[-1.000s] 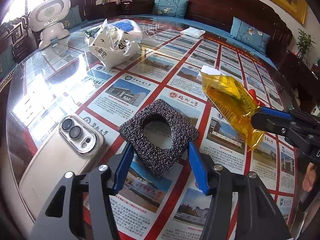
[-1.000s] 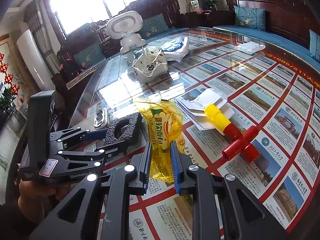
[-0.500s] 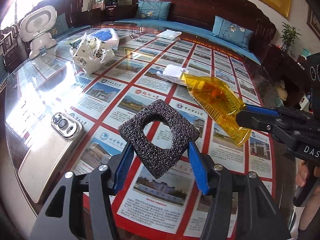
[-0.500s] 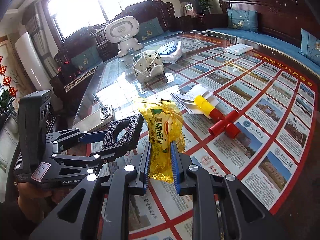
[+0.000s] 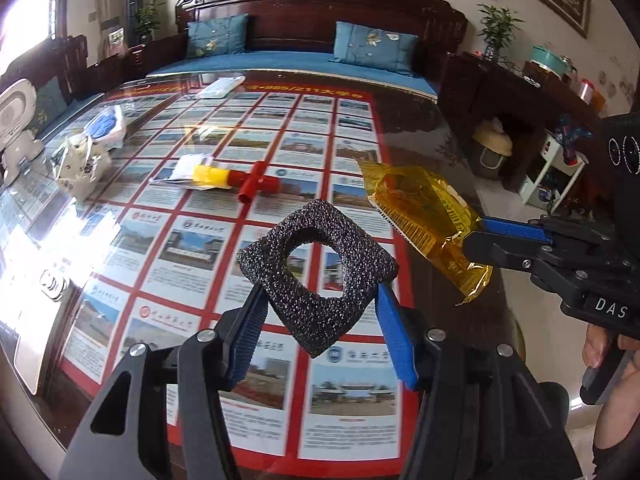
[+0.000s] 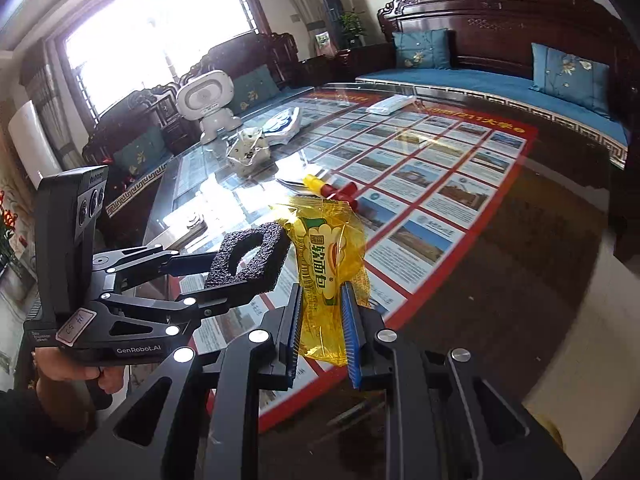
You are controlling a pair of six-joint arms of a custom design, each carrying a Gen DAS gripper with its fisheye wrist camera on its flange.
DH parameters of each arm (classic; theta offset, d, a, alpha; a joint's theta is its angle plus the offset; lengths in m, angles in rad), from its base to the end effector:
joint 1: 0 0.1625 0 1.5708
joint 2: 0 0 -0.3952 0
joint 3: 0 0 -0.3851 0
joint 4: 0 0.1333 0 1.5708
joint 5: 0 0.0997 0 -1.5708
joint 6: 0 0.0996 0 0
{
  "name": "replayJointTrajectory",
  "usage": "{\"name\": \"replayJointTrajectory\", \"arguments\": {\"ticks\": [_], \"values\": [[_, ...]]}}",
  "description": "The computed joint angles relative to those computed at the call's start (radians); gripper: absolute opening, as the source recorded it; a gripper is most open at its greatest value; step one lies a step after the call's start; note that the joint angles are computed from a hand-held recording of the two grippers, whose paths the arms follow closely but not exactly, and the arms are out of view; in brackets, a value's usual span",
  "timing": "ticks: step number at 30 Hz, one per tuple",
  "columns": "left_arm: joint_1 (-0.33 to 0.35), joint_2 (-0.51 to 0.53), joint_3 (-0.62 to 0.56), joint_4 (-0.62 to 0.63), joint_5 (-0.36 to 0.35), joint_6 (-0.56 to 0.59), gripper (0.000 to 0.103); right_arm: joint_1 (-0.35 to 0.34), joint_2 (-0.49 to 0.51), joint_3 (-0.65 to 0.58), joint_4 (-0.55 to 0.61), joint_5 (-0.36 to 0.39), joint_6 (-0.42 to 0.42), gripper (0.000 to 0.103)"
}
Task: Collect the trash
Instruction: 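Lift the black foam block and yellow bread wrapper off the table with both tools, then carry the foam block and bread wrapper over the yellow bucket with both tools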
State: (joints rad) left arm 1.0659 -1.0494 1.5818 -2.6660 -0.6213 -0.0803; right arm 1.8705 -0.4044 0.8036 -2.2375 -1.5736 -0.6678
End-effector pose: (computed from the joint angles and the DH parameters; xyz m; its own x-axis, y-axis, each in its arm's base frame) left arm -0.1239 -0.6672 0.3139 -0.7498 -0.1572 -0.6427 0.3501 0.7300 -0.5870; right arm 0.3753 -0.7639 0.0986 -0.5740 -0.8019 0.1658 -0.8154 0.5411 -0.2059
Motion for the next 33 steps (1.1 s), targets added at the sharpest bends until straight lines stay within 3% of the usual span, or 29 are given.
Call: {"name": "replayJointTrajectory", "arguments": {"ticks": [8,16,25,33], "values": [[-0.049,0.129,-0.09,0.045,-0.083,0.015,0.056,-0.081,-0.188,0.22,-0.138,-0.044,0.013,0.019],[-0.062,0.3,-0.255,0.148,-0.196,0.035,0.056,-0.172,-0.307,0.346,-0.199,-0.097,0.036,0.019],[-0.049,0.521,-0.51,0.357,-0.322,0.044,0.056,-0.256,-0.387,0.425,-0.223,-0.154,0.061,0.019],[-0.029,0.69,-0.745,0.555,-0.345,0.031,0.059,-0.312,-0.402,0.436,-0.201,-0.165,0.081,0.019]]}}
